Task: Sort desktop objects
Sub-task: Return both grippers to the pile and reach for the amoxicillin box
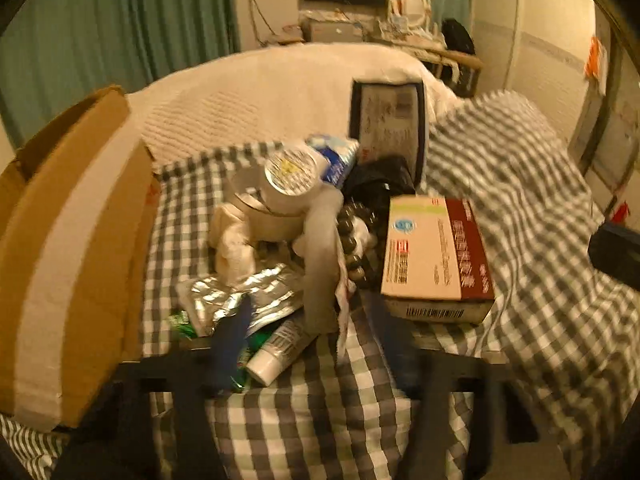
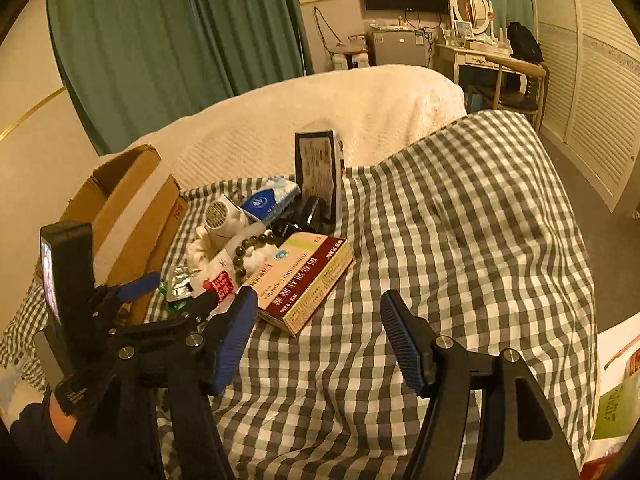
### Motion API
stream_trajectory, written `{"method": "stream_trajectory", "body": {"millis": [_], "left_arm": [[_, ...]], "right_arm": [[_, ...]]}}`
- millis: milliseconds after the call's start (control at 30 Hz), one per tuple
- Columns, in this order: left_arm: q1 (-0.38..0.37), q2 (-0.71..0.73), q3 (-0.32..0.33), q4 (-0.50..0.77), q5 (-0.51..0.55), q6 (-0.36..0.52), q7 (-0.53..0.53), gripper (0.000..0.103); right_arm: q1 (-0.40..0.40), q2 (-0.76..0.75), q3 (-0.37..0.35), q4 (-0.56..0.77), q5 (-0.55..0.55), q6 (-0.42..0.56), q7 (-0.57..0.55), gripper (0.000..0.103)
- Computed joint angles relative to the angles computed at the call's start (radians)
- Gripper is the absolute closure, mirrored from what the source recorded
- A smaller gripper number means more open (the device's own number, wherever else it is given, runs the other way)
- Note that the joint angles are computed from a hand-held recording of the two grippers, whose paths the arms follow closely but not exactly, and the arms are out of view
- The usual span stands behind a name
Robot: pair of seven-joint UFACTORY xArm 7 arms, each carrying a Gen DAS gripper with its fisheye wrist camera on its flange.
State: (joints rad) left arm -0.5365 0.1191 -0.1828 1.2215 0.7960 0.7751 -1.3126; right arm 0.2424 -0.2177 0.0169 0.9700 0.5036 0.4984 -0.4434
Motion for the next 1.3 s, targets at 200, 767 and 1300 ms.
{"method": "stream_trajectory", "body": {"millis": [200, 767, 1300], "left_arm": [[0.046, -0.037, 0.011, -0.092, -0.073, -0.187, 0.041, 0.088], [0.185, -0.214, -0.040, -0.271, 0.030, -0.298, -0.160, 0.088], [0.197, -0.159, -0.031, -0.288, -0.109, -0.424, -0.034, 0.054]], "right_arm": [[-0.012, 0.037, 0.022, 0.015, -0.054, -0.002, 0.047, 0.040], [0.020, 0.222, 0.132, 0.134, -0.483, -0.017, 0.522, 0.004], [0.035, 0.362, 0.115, 0.212, -0.561, -0.015, 0.570, 0.005]]}}
